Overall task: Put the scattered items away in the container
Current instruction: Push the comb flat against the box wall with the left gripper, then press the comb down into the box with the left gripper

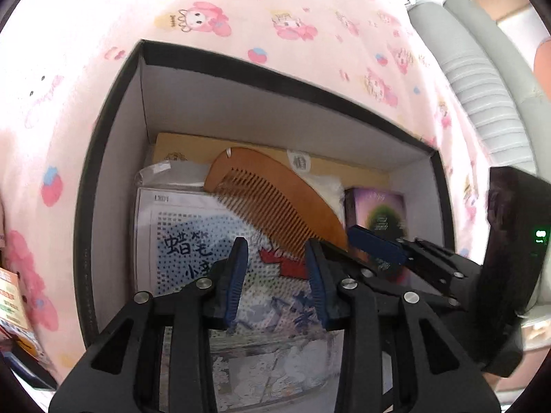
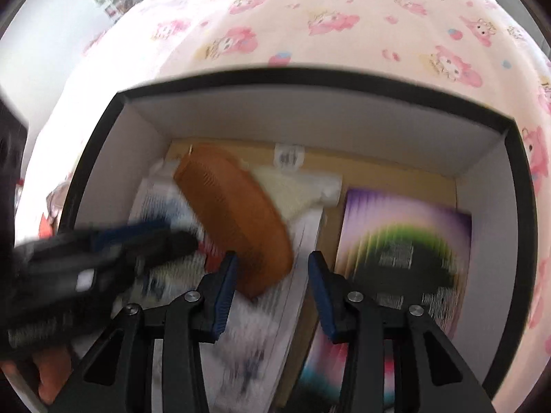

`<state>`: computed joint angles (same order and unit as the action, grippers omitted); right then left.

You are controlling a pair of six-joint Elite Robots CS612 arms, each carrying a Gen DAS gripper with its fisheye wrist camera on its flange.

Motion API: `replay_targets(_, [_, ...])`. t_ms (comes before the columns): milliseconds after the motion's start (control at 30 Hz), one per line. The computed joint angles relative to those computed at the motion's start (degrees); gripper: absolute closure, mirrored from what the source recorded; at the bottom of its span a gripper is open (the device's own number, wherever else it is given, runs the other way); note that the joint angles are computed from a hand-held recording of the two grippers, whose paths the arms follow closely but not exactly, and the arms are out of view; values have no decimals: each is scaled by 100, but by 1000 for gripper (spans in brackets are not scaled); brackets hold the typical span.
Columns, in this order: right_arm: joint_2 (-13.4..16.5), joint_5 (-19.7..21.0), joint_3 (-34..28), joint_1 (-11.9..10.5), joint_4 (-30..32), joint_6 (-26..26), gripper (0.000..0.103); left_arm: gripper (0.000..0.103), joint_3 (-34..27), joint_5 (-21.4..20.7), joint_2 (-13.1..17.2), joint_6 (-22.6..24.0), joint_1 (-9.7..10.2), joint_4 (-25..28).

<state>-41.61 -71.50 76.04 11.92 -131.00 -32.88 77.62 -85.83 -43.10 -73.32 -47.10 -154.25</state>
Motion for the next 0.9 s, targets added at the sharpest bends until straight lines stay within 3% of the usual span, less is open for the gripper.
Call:
replay_targets(267, [-58,-83,110,-122,-709,672,66,68,-107,-54,50,146,26,58])
replay_targets(500, [-124,92,156,-174,-572,530,66,68,-205,30,129,136,-16,87])
replay_targets(633, [40,183,-106,-99,-509,760,66,68,88,79,-4,-67,-13,-204])
replay_targets(767, [175,98,-374,-72,7,833,66,68,99,262,-18,-74,-37,-233])
replay_targets(833, [203,75,-386,-32,-132,767,66,68,124,383,-31,-73,-50,-284])
replay_targets(900, [239,329,-466,-22,68,665,66,68,143,480,-43,-43,-62,-316])
